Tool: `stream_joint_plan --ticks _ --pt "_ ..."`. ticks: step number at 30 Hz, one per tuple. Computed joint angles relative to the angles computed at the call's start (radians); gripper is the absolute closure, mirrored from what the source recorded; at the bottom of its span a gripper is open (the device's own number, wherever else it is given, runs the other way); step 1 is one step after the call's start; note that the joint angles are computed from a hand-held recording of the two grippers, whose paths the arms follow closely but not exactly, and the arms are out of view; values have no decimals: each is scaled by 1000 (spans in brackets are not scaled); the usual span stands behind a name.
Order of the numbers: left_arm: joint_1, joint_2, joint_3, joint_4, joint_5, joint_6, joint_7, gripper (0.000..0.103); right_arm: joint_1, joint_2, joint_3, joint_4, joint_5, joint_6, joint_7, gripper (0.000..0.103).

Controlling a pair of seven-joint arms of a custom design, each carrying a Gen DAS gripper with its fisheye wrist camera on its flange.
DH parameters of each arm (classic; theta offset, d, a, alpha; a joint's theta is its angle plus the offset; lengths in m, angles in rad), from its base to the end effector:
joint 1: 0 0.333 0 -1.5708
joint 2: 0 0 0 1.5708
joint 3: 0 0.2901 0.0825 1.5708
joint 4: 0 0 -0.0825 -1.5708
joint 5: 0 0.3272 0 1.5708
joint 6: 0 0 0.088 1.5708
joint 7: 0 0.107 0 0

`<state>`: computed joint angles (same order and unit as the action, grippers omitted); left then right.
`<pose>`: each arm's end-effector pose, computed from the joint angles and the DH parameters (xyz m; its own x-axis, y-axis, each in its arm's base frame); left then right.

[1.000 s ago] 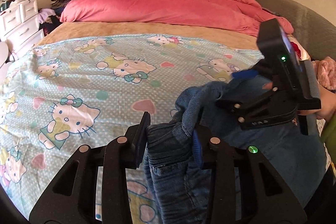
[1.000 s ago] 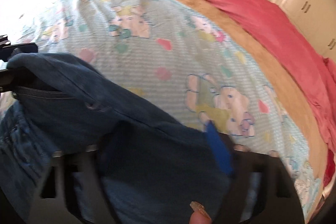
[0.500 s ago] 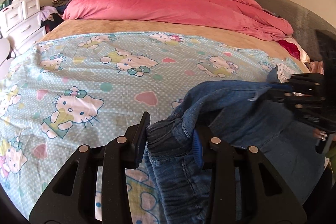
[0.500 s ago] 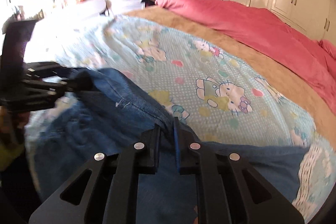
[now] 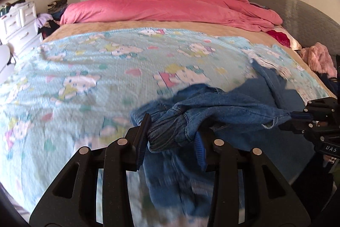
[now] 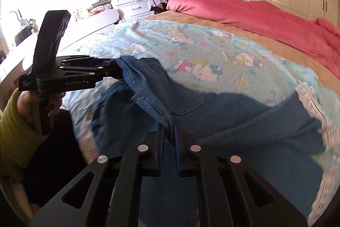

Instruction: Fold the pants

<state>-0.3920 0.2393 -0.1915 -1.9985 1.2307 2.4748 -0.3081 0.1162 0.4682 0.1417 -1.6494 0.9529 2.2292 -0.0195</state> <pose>0.4738 -0.3102 0.3752 0.3364 -0.9377 0.0868 -0.6131 -0.2881 -0.7356 0.6089 0.1741 0.3736 0.9585 -0.2576 -0.1223 -0.2617 -0.6244 -0.7360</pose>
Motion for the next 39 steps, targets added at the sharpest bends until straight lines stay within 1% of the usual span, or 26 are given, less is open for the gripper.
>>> stream_joint_plan --ticks 3,6,9,12,16,18,21,22,26,28,30,32,34,35,36,37,38,39 --pt "0 -23 -10 -41 -14 26 -18 73 -16 -61 -3 -89 25 -17 -44 95" --pt "-7 -30 -25 -55 -54 4 9 73 -11 -90 -17 -143 33 -25 -40 95" --pt "-13 -27 -35 -59 -107 -20 48 70 10 -130 -23 -225 33 18 -77 95" --pt "-15 -34 -39 -77 -143 -21 58 70 26 -158 -28 -277 33 48 -114 95" --pt "-22 -46 -46 -93 -165 -33 65 68 29 -176 -37 -301 41 40 -140 95" --pt "-20 -47 -47 -102 -180 -23 67 66 34 -176 -42 -308 33 40 -132 95" --pt "-10 -58 -46 -129 -211 9 57 61 55 -185 -37 -353 26 104 -172 95" --pt "-9 -68 -47 -140 -218 12 52 61 63 -184 -36 -364 21 122 -177 95" --pt "-21 -109 -68 -169 -253 -26 56 58 71 -177 -34 -376 20 142 -165 95" --pt "-31 -130 -81 -179 -280 -70 56 58 68 -168 -36 -365 15 128 -144 95" --pt "-36 -159 -89 -197 -281 -83 21 59 64 -165 -37 -360 13 116 -129 94" --pt "-34 -181 -92 -204 -232 -47 -38 59 61 -168 -35 -367 19 113 -136 92" --pt "-23 -163 -86 -178 -151 32 -78 59 62 -174 -34 -376 23 117 -143 92" --pt "-18 -137 -82 -148 -135 62 -70 59 60 -176 -35 -376 20 111 -141 91" --pt "-16 -115 -80 -124 -133 75 -54 59 59 -176 -38 -371 14 100 -133 89" --pt "-16 -77 -77 -84 -137 83 -18 59 53 -175 -43 -359 0 68 -115 88" --pt "-20 -48 -72 -56 -145 76 12 59 46 -175 -47 -350 -8 35 -101 85" --pt "-23 -13 -72 -23 -193 46 67 59 38 -176 -53 -338 -19 2 -85 83"
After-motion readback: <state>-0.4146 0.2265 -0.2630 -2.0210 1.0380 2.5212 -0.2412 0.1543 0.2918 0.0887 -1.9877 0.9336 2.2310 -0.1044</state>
